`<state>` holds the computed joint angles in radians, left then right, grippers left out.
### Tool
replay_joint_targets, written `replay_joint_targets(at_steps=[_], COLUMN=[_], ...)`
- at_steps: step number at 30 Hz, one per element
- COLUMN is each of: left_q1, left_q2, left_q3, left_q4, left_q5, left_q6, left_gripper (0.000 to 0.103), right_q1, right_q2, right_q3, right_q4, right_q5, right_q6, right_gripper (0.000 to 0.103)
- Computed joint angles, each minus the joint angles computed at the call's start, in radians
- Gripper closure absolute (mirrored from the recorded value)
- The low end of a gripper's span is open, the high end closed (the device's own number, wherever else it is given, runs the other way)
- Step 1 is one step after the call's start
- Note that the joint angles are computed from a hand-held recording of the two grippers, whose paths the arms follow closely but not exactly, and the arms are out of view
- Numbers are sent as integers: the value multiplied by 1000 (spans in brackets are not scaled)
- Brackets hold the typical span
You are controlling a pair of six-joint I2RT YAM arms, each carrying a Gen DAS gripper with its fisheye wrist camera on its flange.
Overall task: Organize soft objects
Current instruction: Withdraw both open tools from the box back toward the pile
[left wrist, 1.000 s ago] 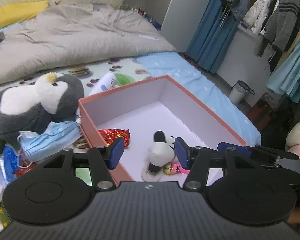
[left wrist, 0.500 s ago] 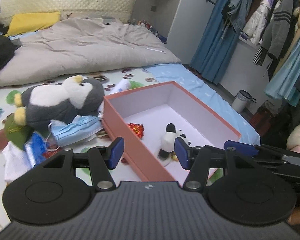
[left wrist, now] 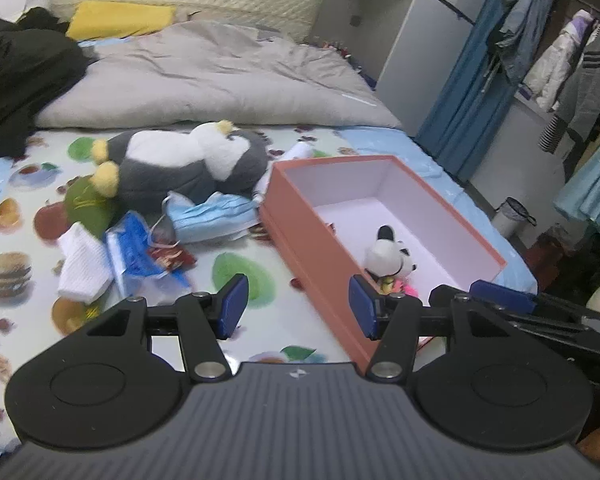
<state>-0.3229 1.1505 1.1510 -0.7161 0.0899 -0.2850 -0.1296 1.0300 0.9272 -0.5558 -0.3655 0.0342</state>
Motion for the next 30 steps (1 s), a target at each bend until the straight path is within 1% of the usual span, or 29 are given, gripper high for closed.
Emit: replay_joint_targets(at_steps=[3, 7, 9, 13, 17, 24, 27, 30], left_q1=[23, 39, 59, 86, 80, 97, 119, 142], left_q2=[-33, -63, -76, -100, -132, -189, -177, -151], left_q3=[-33, -62, -81, -127, -178, -242, -249, -256], left_q4=[-10, -16, -9, 9, 30, 25, 33, 57], left_q5=[10, -12, -4, 9, 3, -8, 0, 4], left_q6=[7, 19, 23, 26, 12, -11, -1, 18], left_gripper=[41, 41, 41, 41, 41, 41, 41, 37], right_q1=[38, 90, 106, 152, 165, 169, 172, 185], right_q2=[-20, -34, -39, -59, -81, -105, -95, -64], right_q3=[-10, -34, -46, -81, -115, -145, -149, -153], right_q4=[-7, 0, 4, 8, 10, 3, 17, 37], right_q5=[17, 37, 36, 75, 74, 59, 59, 74], right_q6=[22, 52, 55, 49, 37, 22, 31, 40], right_gripper=[34, 34, 34, 34, 34, 34, 34, 34])
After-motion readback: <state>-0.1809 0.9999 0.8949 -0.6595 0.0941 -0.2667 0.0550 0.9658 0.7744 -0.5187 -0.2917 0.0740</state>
